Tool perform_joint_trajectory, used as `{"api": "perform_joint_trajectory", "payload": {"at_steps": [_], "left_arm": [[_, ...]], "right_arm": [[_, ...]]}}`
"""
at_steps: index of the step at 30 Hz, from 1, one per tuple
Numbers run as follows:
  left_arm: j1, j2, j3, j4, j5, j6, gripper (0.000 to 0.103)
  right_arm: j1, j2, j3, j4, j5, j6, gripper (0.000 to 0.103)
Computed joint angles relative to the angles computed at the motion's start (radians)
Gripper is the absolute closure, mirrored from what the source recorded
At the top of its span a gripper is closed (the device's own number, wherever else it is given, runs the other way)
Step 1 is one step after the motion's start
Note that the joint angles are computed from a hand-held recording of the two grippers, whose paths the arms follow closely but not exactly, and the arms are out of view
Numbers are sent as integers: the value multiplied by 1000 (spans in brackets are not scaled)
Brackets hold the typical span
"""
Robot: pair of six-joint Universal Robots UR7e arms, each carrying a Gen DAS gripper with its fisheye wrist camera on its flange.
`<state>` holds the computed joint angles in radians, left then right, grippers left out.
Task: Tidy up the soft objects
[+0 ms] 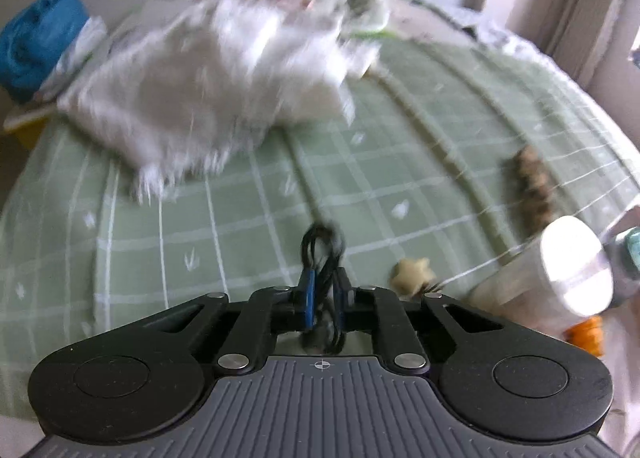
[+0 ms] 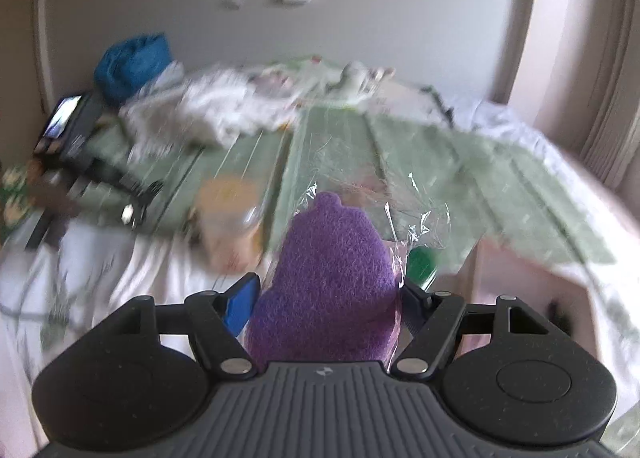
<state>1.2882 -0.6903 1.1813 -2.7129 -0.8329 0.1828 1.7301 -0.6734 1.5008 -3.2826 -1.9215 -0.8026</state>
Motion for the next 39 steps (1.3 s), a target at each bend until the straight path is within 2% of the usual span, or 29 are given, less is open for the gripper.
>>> {"api": "perform_joint_trajectory", "payload": {"at_steps": [4, 7, 10, 12, 16, 19, 22, 26, 29, 33, 37, 39], "left_arm": [[-51, -22, -10, -6, -31, 23, 91], [-94, -36, -6, -30, -67, 64, 91], [-112, -19, -11, -54, -38, 110, 86], [-104, 9, -21, -52, 18, 131, 86], [-54, 55, -8, -115, 81, 174, 85], [4, 66, -16, -112, 25, 113, 85], [39, 92, -45, -106, 9, 131, 85], [73, 112, -65, -87, -45, 126, 80], [83, 113, -35, -183, -78, 183, 81], [79, 112, 2, -256, -68, 251, 81], [61, 122, -2, -248, -19, 288, 82], [60, 112, -1, -221, -29, 273, 84]], "right_arm": [[-1, -34, -94, 64, 9, 60, 31], [-12, -64, -120, 49, 3, 70, 31], [-35, -112, -95, 69, 0, 147, 31], [-57, -142, -45, 63, 12, 180, 31], [-71, -137, 42, -22, -9, 137, 31], [-76, -136, 98, -16, 30, 138, 31], [-70, -113, 148, -48, 52, 87, 31], [-50, -38, 142, -38, 15, 18, 31], [-38, 17, 104, 24, -6, 27, 31], [-20, 70, 90, 24, -31, -6, 31], [-14, 86, 95, 26, -36, -32, 31], [-10, 93, 89, 21, -47, -47, 31]]}}
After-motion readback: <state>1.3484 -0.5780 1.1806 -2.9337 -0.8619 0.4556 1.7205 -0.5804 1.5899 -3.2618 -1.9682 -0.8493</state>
